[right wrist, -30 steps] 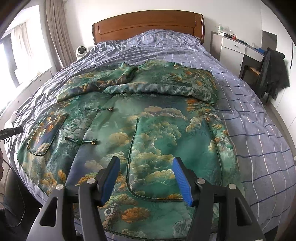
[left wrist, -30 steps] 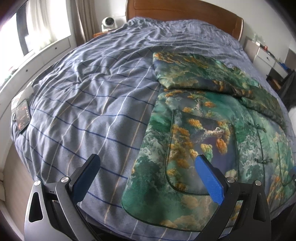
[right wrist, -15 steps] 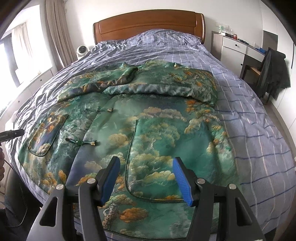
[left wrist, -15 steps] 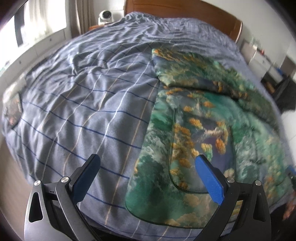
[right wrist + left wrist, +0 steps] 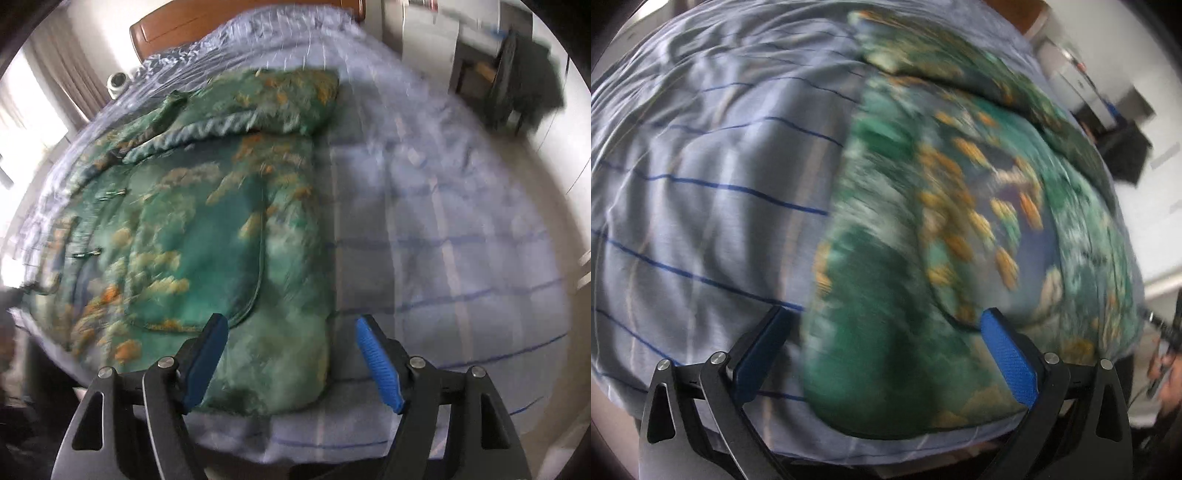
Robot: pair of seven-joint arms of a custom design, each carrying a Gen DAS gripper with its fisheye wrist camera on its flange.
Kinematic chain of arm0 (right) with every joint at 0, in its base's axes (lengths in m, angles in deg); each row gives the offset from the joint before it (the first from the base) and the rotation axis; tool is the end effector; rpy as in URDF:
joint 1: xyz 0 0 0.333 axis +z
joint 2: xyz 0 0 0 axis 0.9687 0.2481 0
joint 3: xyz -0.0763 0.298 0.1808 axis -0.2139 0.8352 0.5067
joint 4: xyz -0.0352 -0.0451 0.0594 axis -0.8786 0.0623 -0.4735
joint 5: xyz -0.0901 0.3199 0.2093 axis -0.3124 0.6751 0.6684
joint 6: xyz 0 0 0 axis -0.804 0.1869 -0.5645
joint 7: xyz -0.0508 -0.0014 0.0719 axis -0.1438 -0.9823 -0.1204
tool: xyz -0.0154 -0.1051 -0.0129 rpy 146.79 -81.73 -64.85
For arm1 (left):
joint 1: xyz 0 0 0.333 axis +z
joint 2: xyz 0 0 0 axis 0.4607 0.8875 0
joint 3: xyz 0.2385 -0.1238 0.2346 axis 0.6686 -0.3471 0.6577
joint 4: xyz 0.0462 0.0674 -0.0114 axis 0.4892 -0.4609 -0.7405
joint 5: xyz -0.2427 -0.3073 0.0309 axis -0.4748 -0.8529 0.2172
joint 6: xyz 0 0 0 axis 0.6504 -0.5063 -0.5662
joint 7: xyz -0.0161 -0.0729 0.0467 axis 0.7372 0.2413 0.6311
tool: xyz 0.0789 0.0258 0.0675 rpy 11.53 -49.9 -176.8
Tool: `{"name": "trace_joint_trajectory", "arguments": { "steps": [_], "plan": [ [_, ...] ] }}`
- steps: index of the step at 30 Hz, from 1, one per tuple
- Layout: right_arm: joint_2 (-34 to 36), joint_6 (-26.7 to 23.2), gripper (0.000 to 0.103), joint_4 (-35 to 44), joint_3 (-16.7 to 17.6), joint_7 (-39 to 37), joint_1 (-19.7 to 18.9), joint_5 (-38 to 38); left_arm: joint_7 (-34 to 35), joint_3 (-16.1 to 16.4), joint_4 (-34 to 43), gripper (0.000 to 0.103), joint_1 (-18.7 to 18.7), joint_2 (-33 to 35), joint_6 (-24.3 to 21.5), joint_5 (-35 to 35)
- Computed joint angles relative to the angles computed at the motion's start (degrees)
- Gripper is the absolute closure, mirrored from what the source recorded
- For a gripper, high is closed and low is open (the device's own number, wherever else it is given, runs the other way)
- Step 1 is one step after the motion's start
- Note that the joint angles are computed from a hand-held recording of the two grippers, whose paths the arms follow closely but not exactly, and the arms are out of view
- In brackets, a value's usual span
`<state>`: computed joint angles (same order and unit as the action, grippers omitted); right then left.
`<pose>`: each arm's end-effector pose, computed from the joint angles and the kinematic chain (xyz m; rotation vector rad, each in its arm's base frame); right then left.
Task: Fold large clothes
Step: 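Grasp the jacket hem with the left tool while the right tool grasps the hem beside it, then lift the hem with both tools and fold it up toward the collar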
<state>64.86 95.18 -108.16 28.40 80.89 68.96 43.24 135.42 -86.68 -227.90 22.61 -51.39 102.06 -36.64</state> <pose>0.5677 -0.1158 0.4270 -2.1021 1.6721 -0.1501 0.4820 -0.0787 0.3764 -2.4305 1.7021 -0.6755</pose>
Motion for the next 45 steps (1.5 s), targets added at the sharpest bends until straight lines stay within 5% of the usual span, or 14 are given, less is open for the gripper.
{"name": "trace_joint_trajectory", "arguments": {
  "steps": [2,4,6,10,12,13,14,22,29,33,40,45],
  "plan": [
    [1.2,-4.1,0.028,1.4,0.0,-1.9,-0.8,2.5,3.7,-0.1,0.9,0.001,-0.7,0.8,-1.2,-2.3],
    [2.6,-5.2,0.027,2.1,0.3,-2.7,-0.8,2.3,0.2,-0.7,1.2,0.002,-0.3,1.1,-1.7,2.9],
    [3.6,0.4,0.027,1.2,0.5,-1.6,0.3,-1.3,-2.1,-0.8,1.3,0.015,-0.1,0.9,-2.8,6.0],
    [5.4,-6.1,0.027,4.1,1.0,-1.0,-1.2,-0.3,-3.5,-0.5,1.6,0.048,0.3,-0.2,-5.6,6.1],
    [5.0,-7.5,0.060,4.1,1.2,-2.6,-1.3,-1.5,-4.1,-0.2,1.9,0.083,0.4,-0.9,-7.0,5.6],
    [4.2,-6.1,0.079,3.2,1.3,-3.2,-1.0,-2.2,-3.5,0.1,2.1,0.086,0.3,-1.3,-7.1,4.1],
    [3.5,-3.8,0.083,2.3,1.3,-3.5,-0.5,-3.0,-2.8,0.4,2.1,0.090,0.3,-1.8,-7.2,2.3],
    [-1.6,-3.7,0.090,1.8,0.4,-5.1,0.0,1.7,-2.9,1.4,-0.9,0.093,-1.7,-8.5,-3.2,-1.4],
    [-3.6,-7.1,0.091,2.7,-0.8,-5.1,0.7,1.7,-5.2,1.5,-2.7,0.093,-2.6,-12.0,-4.8,1.6],
    [-3.4,-9.9,0.091,3.7,-1.3,-3.7,0.6,-0.4,-4.2,3.1,-5.0,0.093,-4.7,-14.3,-7.0,-2.5],
    [-7.2,-22.6,0.092,2.8,-3.4,-1.0,-1.2,-8.0,-7.0,4.0,-10.1,0.093,-5.3,-26.0,-19.6,-4.6],
    [-5.5,-32.2,0.093,8.8,-5.0,0.7,-2.9,-1.1,-2.9,7.5,-7.3,0.094,-6.3,-26.5,-12.7,-8.3]
  ]
}}
